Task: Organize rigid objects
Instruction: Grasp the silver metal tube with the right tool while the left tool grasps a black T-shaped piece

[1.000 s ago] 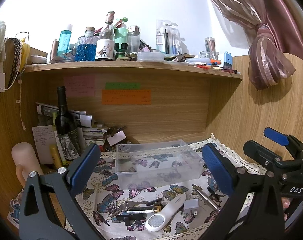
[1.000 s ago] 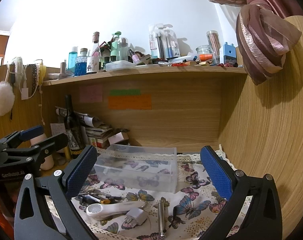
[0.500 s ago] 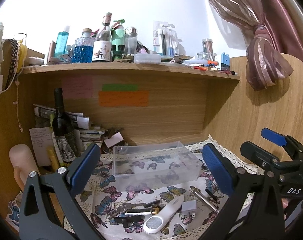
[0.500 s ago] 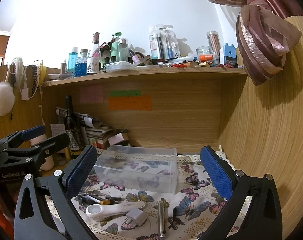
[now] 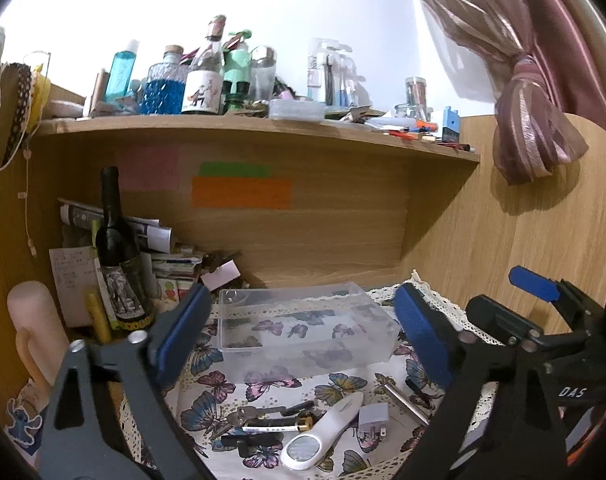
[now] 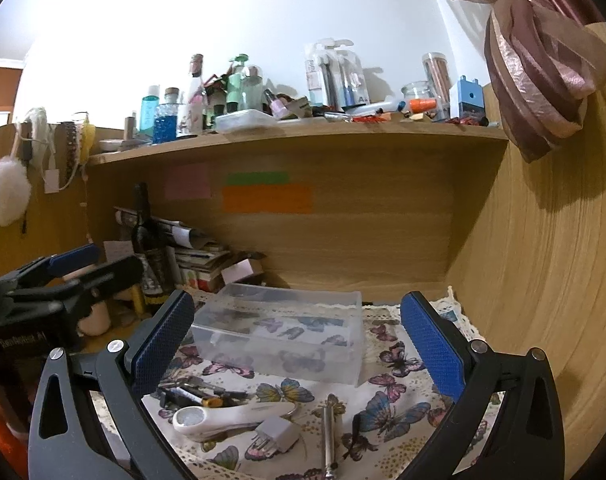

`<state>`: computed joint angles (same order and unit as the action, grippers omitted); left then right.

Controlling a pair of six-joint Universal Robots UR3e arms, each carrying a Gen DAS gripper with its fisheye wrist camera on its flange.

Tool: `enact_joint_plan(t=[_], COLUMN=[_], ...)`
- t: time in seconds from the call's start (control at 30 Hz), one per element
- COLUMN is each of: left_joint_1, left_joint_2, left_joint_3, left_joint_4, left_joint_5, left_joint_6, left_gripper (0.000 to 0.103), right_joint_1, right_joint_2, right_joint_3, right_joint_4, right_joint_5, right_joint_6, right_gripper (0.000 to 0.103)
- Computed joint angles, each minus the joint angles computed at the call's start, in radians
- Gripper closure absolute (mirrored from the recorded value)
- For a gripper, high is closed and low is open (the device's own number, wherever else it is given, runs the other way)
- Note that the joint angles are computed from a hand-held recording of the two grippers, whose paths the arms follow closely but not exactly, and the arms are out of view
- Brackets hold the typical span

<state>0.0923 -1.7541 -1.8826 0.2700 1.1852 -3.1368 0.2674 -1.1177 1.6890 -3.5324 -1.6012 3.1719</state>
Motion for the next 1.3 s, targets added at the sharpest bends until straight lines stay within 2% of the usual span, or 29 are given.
enact_joint_plan(t=[0.07,0.23,0.33,0.43,0.5,0.7,1.13,1.3], left_joint_1=[0.008,0.030,0.057,0.090,0.111,0.091,0.068,0.031], left_joint_2=[-0.005,-0.026,-0.053,-0.075,-0.102,-0.174,-0.204,-0.233], left_joint_3=[0.011,0.027,0.053,0.097,0.127,0.152,0.103,0.131], left_joint_4=[-0.017,-0.054,-0.122,-0.240,-0.306,-0.398,-0.588,-0.622], left_joint_5=[0.000,0.029,0.049,0.023,0.013,0.081,0.101,0.128], left_joint_6=[0.001,0.024,0.043,0.072,0.086,0.150,0.193,0.201], left_gripper=[0.017,0.019,0.020,0.030,0.030,0.030,0.030,0.031], right_joint_1=[-0.011,-0.031,-0.058,-0.074,-0.083,-0.130,-0.176,-0.186], right_joint_2=[0.005,0.021,0.027,0.048,0.065,0.087,0.121,0.155], right_joint_3=[-0.005,-0.015,-0.010,-0.018,-0.023,-0.023,-0.019,-0.060], right_joint_4=[0.009,0.035,0.057,0.100,0.131,0.252,0.386,0.462], right_joint_5=[0.015,0.010,0.038,0.032,0.028,0.078,0.165,0.227], right_joint_6=[-0.001,-0.008,-0.011,-0.032,-0.041,-0.051,-0.034,-0.060], right_gripper=[0.002,0.019,0.023,0.029,0.029,0.039,0.040,0.056])
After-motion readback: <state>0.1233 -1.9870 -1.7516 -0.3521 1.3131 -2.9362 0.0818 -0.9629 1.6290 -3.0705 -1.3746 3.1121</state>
